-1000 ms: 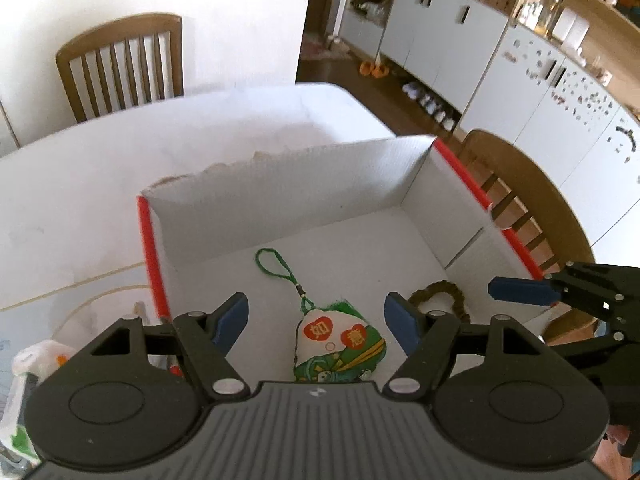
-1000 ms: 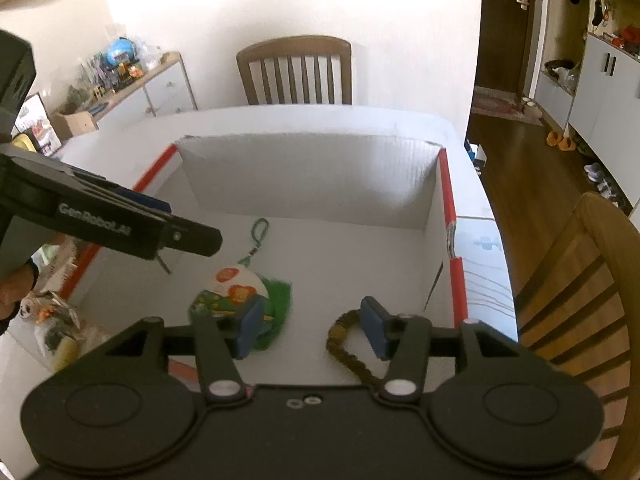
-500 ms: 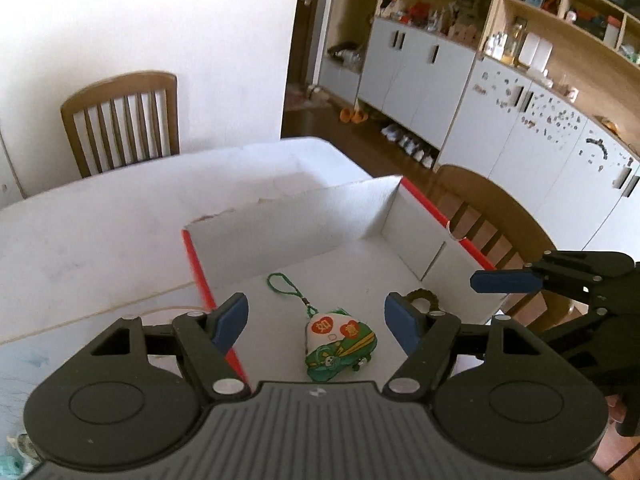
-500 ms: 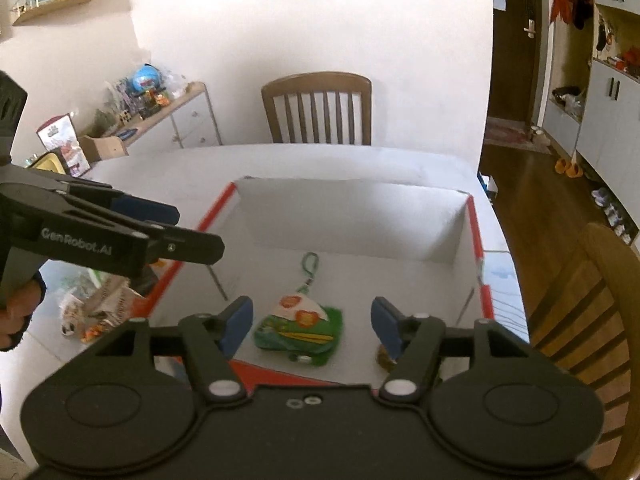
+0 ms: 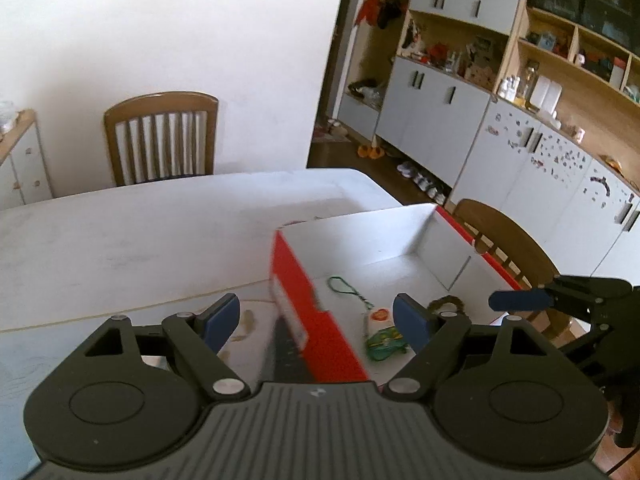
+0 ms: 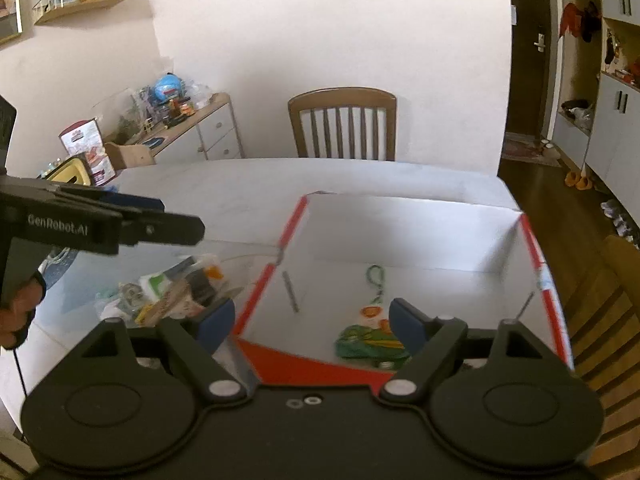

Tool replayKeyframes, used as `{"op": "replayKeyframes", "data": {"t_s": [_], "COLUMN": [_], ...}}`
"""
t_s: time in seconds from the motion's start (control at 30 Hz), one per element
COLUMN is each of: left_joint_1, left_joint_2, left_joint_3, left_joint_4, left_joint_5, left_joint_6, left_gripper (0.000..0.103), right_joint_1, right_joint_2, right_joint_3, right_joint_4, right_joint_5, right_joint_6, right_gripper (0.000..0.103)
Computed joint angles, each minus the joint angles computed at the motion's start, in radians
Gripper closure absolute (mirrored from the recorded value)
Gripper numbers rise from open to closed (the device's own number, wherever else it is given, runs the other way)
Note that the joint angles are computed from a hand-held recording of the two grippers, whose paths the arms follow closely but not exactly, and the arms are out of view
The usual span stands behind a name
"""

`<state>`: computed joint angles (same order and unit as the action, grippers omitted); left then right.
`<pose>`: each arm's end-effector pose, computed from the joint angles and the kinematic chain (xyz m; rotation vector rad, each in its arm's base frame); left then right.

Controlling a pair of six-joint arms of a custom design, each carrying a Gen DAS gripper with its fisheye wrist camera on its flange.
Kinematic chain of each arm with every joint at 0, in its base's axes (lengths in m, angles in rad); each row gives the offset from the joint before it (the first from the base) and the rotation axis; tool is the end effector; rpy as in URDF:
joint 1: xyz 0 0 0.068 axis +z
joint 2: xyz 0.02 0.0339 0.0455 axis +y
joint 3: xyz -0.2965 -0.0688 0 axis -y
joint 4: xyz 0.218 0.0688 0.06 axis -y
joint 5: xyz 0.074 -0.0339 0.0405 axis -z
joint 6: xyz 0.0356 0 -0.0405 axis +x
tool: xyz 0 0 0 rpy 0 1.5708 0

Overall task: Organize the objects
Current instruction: 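Open both tools to drop the pouch and bracelet in the box, then grasp the white plastic bag with the left tool while the right tool grasps the foil bag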

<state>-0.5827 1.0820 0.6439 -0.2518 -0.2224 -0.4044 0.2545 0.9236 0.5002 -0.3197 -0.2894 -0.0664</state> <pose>0.1609 -0.0966 0.2679 0.0825 2.2542 -0.2815 0.1370 0.0461 0.2420 -0.5149 2.2562 0.4303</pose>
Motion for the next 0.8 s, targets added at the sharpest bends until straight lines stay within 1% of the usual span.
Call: {"op": "replayKeyframes", "data": {"t_s": [0.1, 0.17, 0.2, 0.23, 0.4, 0.5, 0.57, 0.63, 0.73, 0.8], "left_joint_1": [0.103, 0.2, 0.252, 0.303, 0.507, 0.631, 0.68, 0.746, 0.838, 0.886], "left_joint_2": [-0.084, -0.128, -0.146, -0.162, -0.217, -0.231, -0.224, -0.215, -0.208, -0.169], "left_joint_3": [-0.037, -0.06, -0.072, -0.082, -0.131, -0.157, -0.175, -0.195, -0.242, -0.247], "left_joint_4": [-0.025, -0.038, -0.042, -0.046, -0.05, -0.056, -0.05, -0.038, 0.016, 0.022], "left_joint_5": [0.072, 0.152, 0.195, 0.232, 0.359, 0.456, 0.487, 0.54, 0.625, 0.68], "left_joint_6": [0.035, 0.056, 0.07, 0.085, 0.174, 0.26, 0.296, 0.345, 0.412, 0.455], "left_gripper": [0.01, 0.006, 0.002, 0.002, 0.0, 0.0, 0.0, 0.0, 0.0, 0.0], "right_joint_1": [0.13, 0.23, 0.273, 0.319, 0.504, 0.594, 0.651, 0.692, 0.741, 0.768], "right_joint_2": [-0.008, -0.005, 0.001, 0.009, 0.057, 0.091, 0.121, 0.146, 0.193, 0.225], "right_joint_3": [-0.007, -0.008, -0.009, -0.01, -0.018, -0.018, -0.02, -0.02, -0.016, -0.012], "right_joint_4": [0.01, 0.019, 0.026, 0.033, 0.071, 0.088, 0.107, 0.122, 0.147, 0.163], "right_joint_5": [0.089, 0.158, 0.189, 0.22, 0.346, 0.409, 0.451, 0.48, 0.515, 0.535], "right_joint_6": [0.076, 0.128, 0.152, 0.179, 0.309, 0.375, 0.424, 0.463, 0.519, 0.548], "right_gripper": [0.02, 0.02, 0.02, 0.02, 0.02, 0.02, 0.02, 0.02, 0.02, 0.02]}}
